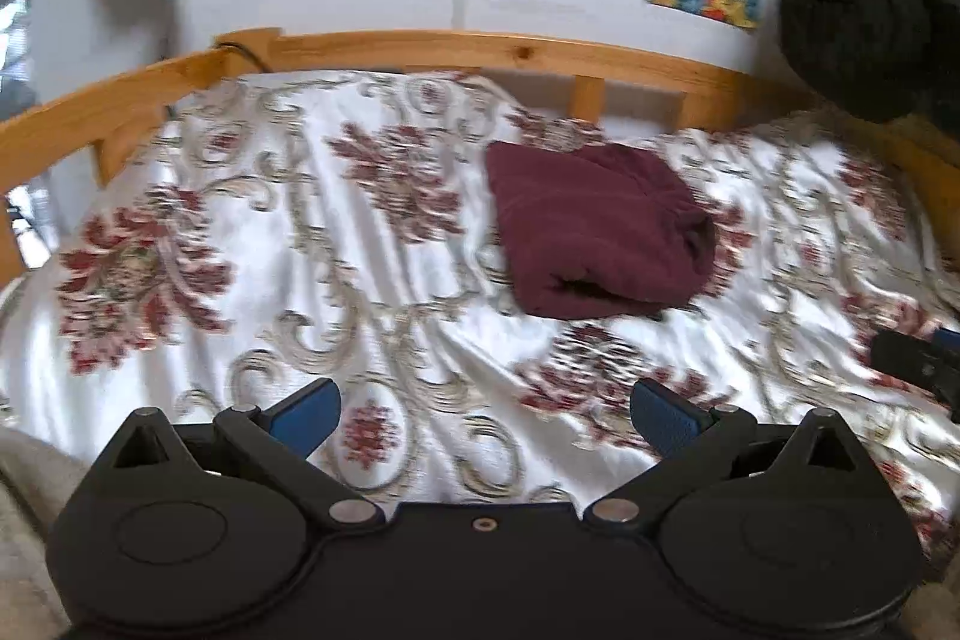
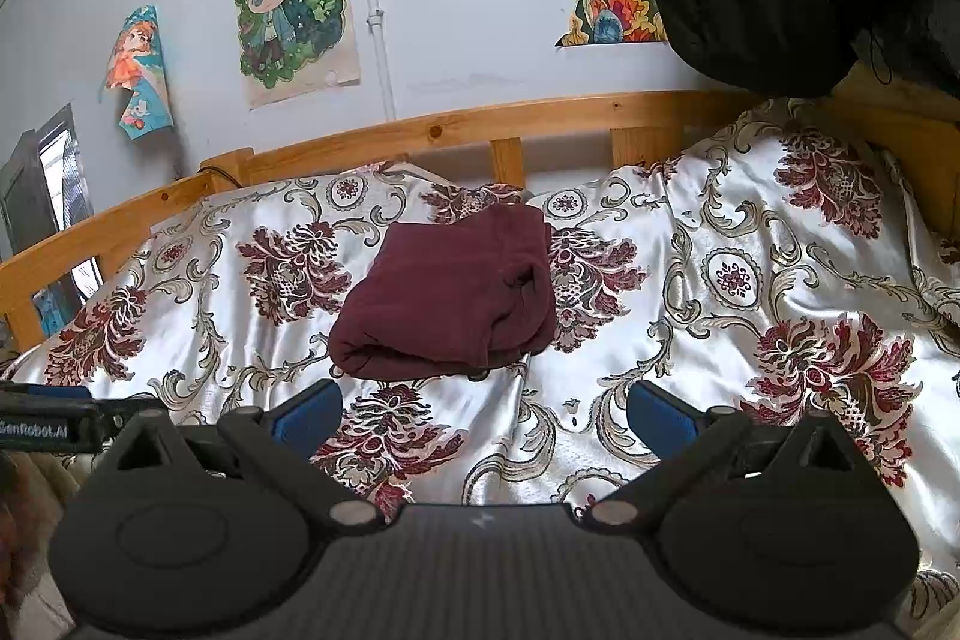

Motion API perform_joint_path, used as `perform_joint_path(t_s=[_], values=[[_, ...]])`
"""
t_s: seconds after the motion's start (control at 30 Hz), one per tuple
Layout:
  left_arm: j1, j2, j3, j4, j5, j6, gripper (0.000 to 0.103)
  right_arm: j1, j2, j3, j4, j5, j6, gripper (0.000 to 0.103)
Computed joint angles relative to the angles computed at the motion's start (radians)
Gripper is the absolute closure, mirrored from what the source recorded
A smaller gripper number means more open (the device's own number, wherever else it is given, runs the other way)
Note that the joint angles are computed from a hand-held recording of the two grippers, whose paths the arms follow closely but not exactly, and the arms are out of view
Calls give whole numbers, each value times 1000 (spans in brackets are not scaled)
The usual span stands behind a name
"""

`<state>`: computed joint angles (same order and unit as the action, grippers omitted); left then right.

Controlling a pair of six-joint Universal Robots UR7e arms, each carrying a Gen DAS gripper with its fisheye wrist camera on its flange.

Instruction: Fold small clothes

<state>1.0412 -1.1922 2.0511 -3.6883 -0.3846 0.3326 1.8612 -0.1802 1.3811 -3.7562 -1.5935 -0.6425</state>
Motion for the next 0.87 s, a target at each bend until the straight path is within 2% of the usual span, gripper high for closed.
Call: perform_joint_path(t_s=[0.2,0.87], values=[[-6,5,-16,6,56,8,1,6,3,-5,6,-15,3,0],[-4,-6,-15,44,48,4,1,9,1,-8,19,-25,5,0]])
